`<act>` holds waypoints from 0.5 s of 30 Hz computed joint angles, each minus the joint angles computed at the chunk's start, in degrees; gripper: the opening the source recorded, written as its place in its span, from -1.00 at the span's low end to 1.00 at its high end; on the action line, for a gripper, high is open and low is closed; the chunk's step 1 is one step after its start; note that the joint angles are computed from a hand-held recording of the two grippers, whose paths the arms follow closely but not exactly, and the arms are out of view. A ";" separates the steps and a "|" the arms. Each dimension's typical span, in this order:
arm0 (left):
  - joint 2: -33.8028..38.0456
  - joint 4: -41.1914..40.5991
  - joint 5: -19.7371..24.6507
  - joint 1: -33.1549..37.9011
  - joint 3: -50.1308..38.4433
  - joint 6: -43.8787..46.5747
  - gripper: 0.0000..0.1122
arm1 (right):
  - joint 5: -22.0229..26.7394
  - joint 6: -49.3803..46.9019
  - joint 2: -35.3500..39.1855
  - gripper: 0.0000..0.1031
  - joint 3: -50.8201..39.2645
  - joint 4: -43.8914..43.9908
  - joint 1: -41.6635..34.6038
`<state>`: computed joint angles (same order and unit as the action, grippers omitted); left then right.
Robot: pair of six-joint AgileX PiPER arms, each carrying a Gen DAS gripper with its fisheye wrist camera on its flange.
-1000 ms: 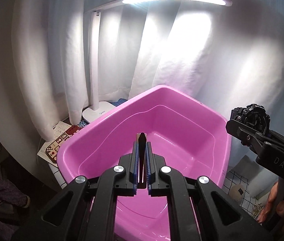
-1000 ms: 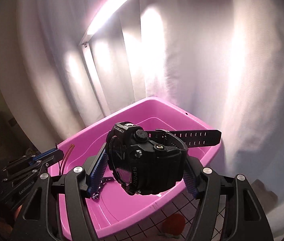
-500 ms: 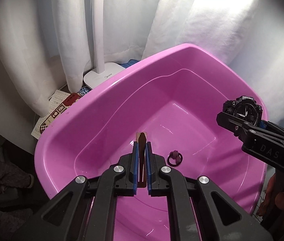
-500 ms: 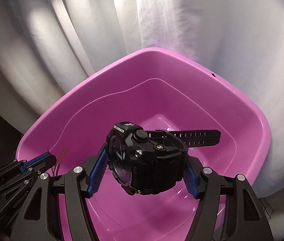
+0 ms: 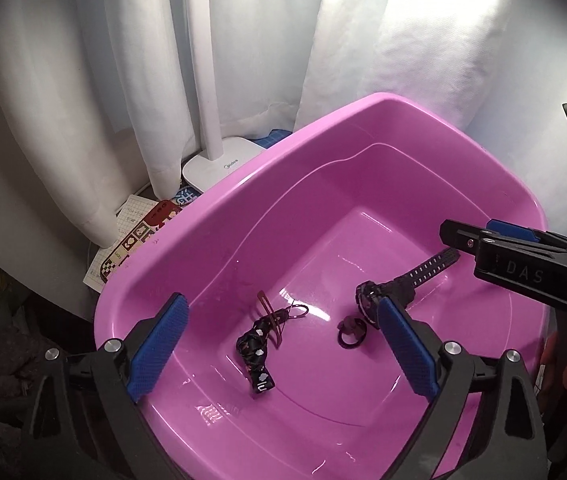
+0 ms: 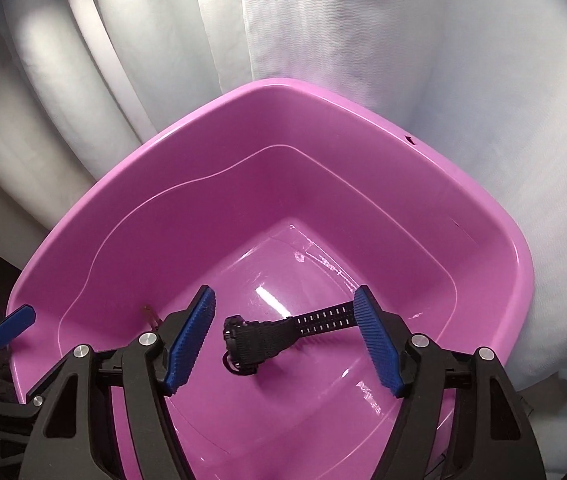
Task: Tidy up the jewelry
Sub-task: 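Open both tools to drop the hair clip and watch into the tub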
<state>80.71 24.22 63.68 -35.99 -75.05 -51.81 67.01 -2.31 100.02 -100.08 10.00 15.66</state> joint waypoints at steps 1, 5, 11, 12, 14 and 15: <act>0.30 -0.19 0.57 0.10 -0.45 0.22 0.67 | 0.01 0.11 -0.02 0.33 0.02 0.03 0.01; 0.48 -1.53 1.16 1.16 0.08 0.43 0.67 | -0.34 0.20 -0.60 0.33 0.70 -0.23 0.32; -0.15 -2.28 1.35 1.60 0.65 -0.70 0.67 | -1.13 -0.05 -1.93 0.34 2.92 -0.19 0.65; -0.17 -1.84 1.72 1.20 0.44 -1.13 0.67 | -1.06 0.07 -2.05 0.34 2.97 -0.24 0.66; -0.56 -1.14 1.90 0.41 0.46 -1.93 0.67 | -0.86 0.01 -1.99 0.34 2.67 -0.26 0.53; -0.72 -0.75 2.11 0.00 0.45 -2.40 0.67 | -0.93 0.02 -2.23 0.34 2.85 -0.39 0.57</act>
